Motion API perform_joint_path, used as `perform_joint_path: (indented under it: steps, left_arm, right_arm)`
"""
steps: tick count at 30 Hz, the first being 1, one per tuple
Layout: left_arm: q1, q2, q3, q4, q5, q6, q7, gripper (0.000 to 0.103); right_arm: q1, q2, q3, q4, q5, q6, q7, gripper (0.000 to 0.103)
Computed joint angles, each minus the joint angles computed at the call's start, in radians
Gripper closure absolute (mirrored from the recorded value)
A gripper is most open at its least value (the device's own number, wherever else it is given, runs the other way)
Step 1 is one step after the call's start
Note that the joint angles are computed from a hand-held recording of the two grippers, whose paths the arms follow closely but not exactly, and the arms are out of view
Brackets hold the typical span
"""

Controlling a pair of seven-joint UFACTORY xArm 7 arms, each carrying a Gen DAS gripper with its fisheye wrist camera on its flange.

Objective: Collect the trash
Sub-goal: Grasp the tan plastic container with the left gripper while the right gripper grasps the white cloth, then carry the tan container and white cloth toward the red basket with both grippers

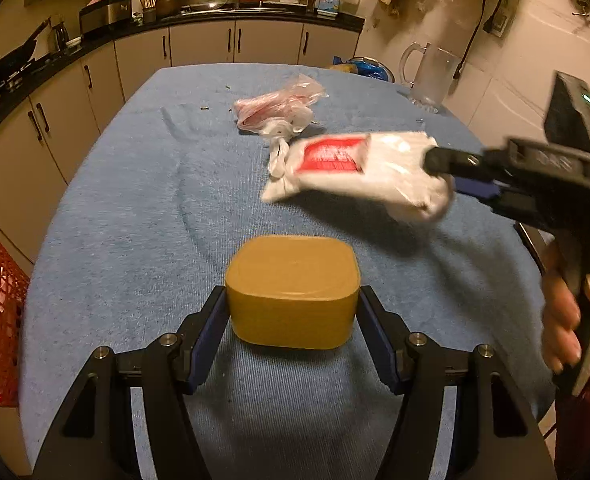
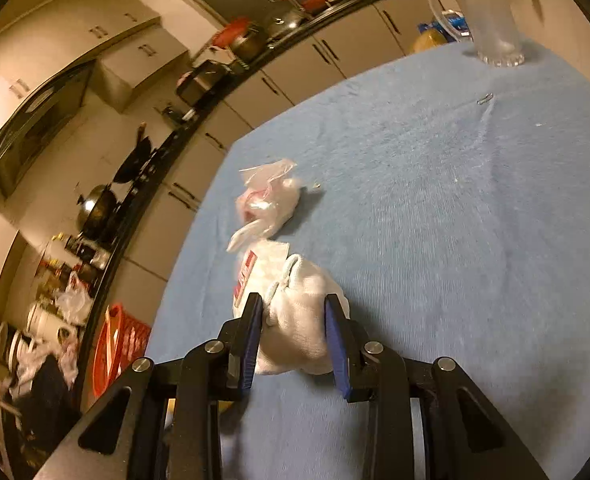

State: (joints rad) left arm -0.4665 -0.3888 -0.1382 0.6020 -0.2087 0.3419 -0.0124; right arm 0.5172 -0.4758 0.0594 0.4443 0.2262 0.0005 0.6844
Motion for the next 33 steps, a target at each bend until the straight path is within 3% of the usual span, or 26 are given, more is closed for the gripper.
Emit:
perform_joint_path:
  steps: [4,7,11,16,21,22,24,26,33]
  left_arm:
    - [0.004,-0.041,-0.008,-0.022,0.012,0.011,-0.012,0.039]
    - [0.007,-0.061,-0.014,-0.033,0.021,0.019,-0.030,0.039]
    - [0.008,-0.087,-0.020,-0.048,0.038,0.022,-0.050,0.039]
    - [0.009,-0.098,-0.019,-0.058,0.053,0.019,-0.060,0.039]
    - [0.011,-0.102,-0.023,-0.058,0.068,0.020,-0.073,0.039]
    - [0.012,-0.102,-0.022,-0.058,0.071,0.019,-0.073,0.039]
    - [0.017,-0.102,-0.026,-0.057,0.079,0.017,-0.078,0.039]
    - [0.020,-0.103,-0.031,-0.058,0.087,0.013,-0.085,0.039]
    - [0.022,-0.099,-0.033,-0.060,0.100,0.001,-0.095,0.039]
  right_arm:
    - [0.039,-0.083,-0.002,-0.048,0.005,0.070,-0.010,0.068]
    - [-0.024,-0.138,0.064,-0.081,-0.017,0.122,0.021,0.068]
    - [-0.037,-0.193,0.072,-0.127,-0.023,0.118,0.044,0.070]
    - [-0.087,-0.229,0.119,-0.123,-0.079,0.184,0.064,0.068]
    - [-0.084,-0.200,0.128,-0.115,-0.095,0.204,0.073,0.046]
    - [-0.088,-0.196,0.137,-0.117,-0.101,0.198,0.077,0.046]
    - [-0.086,-0.196,0.140,-0.124,-0.107,0.191,0.083,0.050]
    - [-0.051,-0.197,0.110,-0.135,-0.096,0.181,0.067,0.066]
    - [-0.080,-0.244,0.156,-0.158,-0.113,0.165,0.107,0.072]
